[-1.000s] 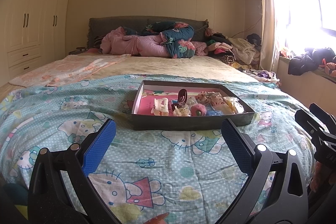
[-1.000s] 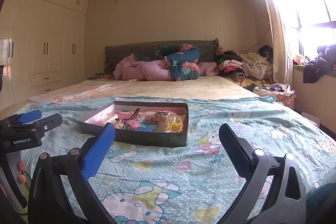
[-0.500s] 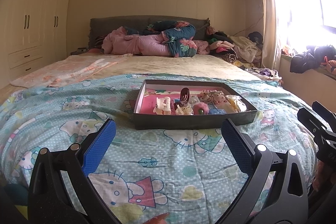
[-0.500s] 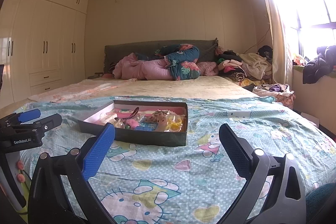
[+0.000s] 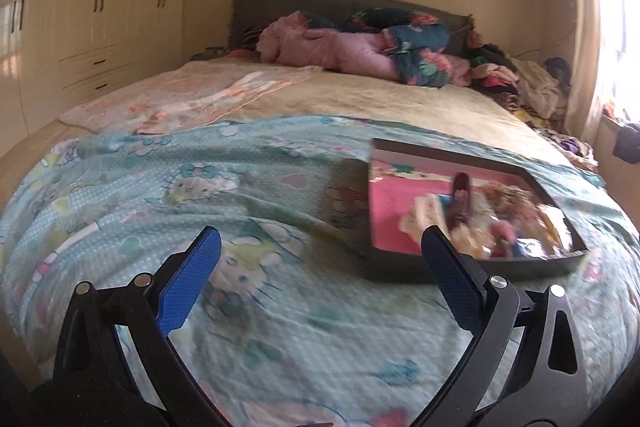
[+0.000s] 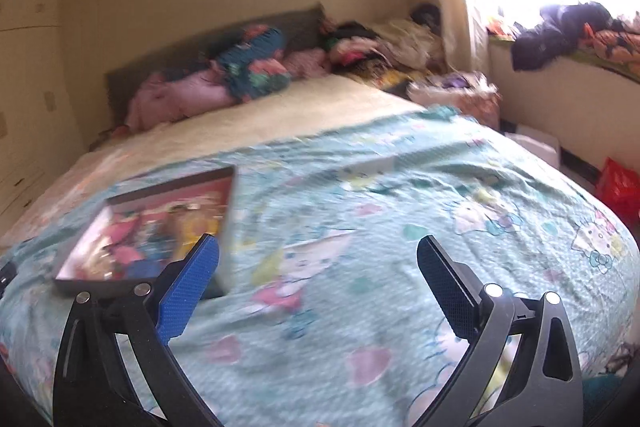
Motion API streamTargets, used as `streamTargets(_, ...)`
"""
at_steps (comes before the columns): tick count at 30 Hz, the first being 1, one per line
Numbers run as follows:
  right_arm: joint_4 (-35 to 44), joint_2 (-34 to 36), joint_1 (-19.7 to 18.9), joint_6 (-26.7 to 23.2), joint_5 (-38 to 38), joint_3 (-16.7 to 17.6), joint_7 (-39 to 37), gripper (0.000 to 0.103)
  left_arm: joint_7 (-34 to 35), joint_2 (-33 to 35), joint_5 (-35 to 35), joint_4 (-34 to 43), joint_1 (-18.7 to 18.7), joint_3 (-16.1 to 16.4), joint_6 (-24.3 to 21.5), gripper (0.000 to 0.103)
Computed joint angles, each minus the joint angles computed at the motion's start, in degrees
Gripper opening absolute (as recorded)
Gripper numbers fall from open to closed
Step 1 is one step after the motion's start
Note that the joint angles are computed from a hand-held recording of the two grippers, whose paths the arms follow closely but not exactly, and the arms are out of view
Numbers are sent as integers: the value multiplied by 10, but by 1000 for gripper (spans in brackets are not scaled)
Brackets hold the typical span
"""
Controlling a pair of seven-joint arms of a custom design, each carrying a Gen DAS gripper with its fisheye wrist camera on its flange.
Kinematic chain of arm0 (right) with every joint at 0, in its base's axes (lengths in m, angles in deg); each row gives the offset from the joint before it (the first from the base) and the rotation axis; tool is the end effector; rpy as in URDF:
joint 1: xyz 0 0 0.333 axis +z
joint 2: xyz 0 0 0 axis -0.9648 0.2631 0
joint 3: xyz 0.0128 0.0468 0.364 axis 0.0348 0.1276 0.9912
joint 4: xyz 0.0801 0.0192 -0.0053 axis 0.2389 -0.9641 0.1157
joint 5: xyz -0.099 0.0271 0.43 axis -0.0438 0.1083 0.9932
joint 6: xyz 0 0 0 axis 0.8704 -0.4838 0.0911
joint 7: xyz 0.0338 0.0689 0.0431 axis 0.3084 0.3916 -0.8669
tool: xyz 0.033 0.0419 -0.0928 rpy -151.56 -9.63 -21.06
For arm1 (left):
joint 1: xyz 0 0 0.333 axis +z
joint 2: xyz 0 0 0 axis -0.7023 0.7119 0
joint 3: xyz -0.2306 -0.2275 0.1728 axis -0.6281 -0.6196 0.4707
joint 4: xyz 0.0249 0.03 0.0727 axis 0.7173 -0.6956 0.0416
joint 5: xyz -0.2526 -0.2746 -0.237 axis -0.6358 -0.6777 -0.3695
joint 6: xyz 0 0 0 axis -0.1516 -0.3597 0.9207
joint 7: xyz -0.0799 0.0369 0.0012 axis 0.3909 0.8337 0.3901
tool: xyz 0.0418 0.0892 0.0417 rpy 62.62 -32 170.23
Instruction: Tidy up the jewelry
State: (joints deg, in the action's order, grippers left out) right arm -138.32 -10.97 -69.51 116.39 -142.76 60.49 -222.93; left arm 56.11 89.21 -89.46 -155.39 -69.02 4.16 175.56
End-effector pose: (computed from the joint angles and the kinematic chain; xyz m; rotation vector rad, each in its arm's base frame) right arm 0.5443 0.0674 0.3960 -0.9595 2.1323 -1.0753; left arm 0.7181 -0.2224 0.4098 -1.4923 1.7682 -1.0756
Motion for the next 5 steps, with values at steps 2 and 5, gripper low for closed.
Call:
streamTargets(2, 35, 43, -29, 22, 153, -31, -142, 97, -7, 63, -55, 100, -57, 100, -85, 92)
streamTargets(5, 94, 108, -57, -15, 272, -58, -254, 97, -161, 169, 50, 250, -64, 188, -193, 92)
